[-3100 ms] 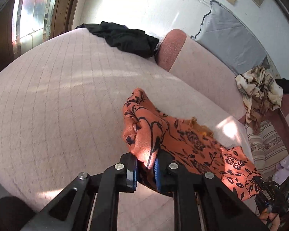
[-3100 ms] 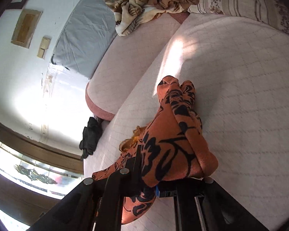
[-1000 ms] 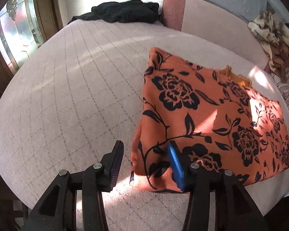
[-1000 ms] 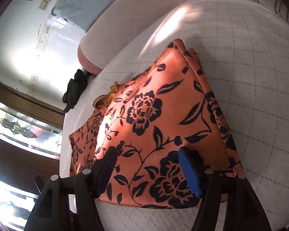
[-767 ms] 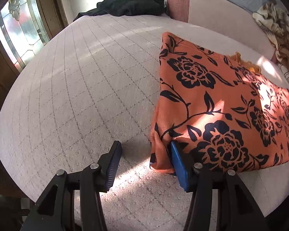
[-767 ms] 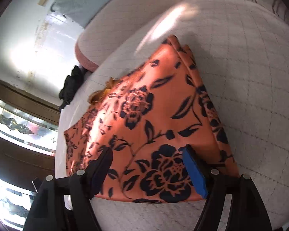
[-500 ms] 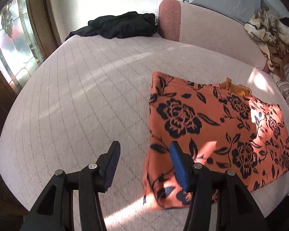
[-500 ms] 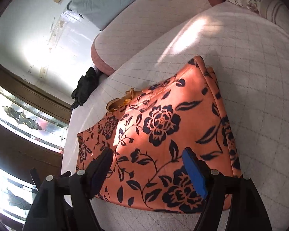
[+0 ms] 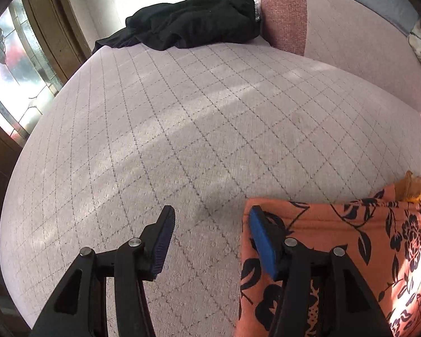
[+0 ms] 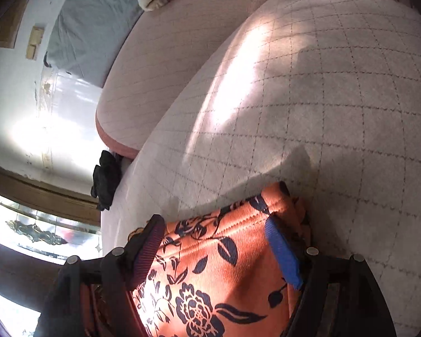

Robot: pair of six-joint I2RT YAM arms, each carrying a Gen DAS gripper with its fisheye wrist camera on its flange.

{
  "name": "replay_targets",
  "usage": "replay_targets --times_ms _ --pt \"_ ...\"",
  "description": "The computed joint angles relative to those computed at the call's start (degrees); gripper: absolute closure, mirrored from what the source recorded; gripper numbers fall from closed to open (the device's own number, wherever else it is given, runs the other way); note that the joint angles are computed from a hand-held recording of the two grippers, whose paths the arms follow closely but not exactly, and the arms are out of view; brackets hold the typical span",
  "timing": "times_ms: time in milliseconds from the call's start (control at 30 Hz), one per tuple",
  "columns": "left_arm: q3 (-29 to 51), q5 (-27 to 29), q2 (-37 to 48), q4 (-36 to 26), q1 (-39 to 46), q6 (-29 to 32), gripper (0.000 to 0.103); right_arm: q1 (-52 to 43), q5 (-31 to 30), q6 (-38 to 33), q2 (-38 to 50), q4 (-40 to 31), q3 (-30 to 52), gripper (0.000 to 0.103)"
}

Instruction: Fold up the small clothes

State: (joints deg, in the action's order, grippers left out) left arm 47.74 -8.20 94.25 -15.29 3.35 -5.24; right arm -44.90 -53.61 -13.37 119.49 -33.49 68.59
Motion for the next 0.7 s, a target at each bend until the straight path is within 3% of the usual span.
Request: replay_targets --times_ms 100,200,367,500,567,633,700 --pt "-3.23 0.95 -5.42 -0.36 1.68 -0.77 0.046 -1.67 -0.45 -0.03 -4.22 1.70 -4.20 0.026" --pt "-8.58 3.98 -15.29 -1.93 3.33 -0.34 0.046 -4.79 -0.11 -7.74 -12.81 -1.04 -10.94 0.026" --pt "-18.06 7.95 -38.59 -12.55 3.71 1.30 0.046 -14.37 -1.09 -33.42 -23.08 -22.66 -18.86 0.026" --pt "-25.01 9.28 -55.85 -23.80 1.88 0.30 0.045 -24.18 2.02 -52.75 -25.35 -36.78 -25.20 0.026" --pt "-28.74 7.96 -59.36 -25.31 0.30 0.48 0.045 -28.17 4.25 -58.42 -26.33 -38.59 -28.05 0.025" --pt "-32.15 3.39 -55.92 -22.98 -1.52 0.17 0.042 -30.05 6.31 -59.89 -25.82 -37.60 -29.96 0.025" --pt "-34.21 7.14 -58.75 -23.20 2.87 2.10 0.041 -30.38 7.12 -58.27 -24.67 -35.03 -30.86 0.025"
